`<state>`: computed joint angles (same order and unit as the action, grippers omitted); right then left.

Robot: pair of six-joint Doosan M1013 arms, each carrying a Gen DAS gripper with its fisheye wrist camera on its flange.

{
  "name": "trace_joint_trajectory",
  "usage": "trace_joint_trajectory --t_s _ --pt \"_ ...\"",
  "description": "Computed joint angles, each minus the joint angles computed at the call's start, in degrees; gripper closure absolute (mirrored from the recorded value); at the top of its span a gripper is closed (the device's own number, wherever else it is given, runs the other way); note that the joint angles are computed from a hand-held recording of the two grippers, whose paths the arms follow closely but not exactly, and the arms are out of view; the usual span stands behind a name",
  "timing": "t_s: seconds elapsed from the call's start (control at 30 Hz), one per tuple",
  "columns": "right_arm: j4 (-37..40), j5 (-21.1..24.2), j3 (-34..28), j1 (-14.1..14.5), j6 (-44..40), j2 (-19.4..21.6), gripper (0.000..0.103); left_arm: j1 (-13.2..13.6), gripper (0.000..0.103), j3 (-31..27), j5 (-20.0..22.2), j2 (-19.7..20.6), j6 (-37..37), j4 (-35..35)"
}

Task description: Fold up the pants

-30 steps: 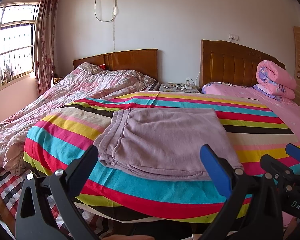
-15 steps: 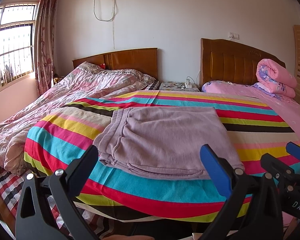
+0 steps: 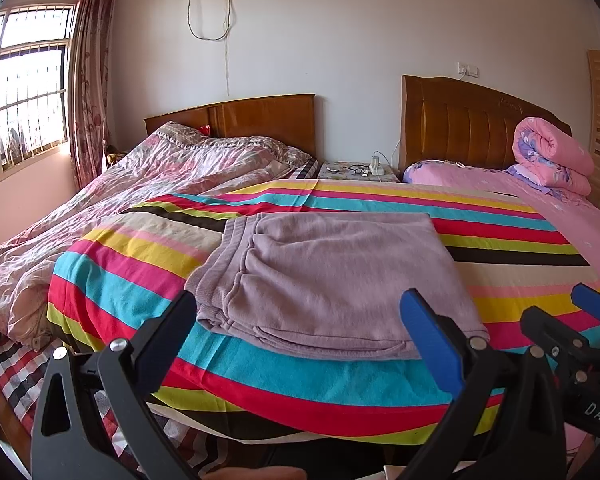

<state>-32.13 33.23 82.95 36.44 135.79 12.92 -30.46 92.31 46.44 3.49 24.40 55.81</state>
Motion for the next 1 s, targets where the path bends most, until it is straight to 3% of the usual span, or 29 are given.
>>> trace_joint_trajectory --t_s 1.0 --pt "1.3 -0.6 0.1 -0.3 -1.5 0.1 0.016 0.2 0.001 -0.1 0.1 0.1 0.9 -1.5"
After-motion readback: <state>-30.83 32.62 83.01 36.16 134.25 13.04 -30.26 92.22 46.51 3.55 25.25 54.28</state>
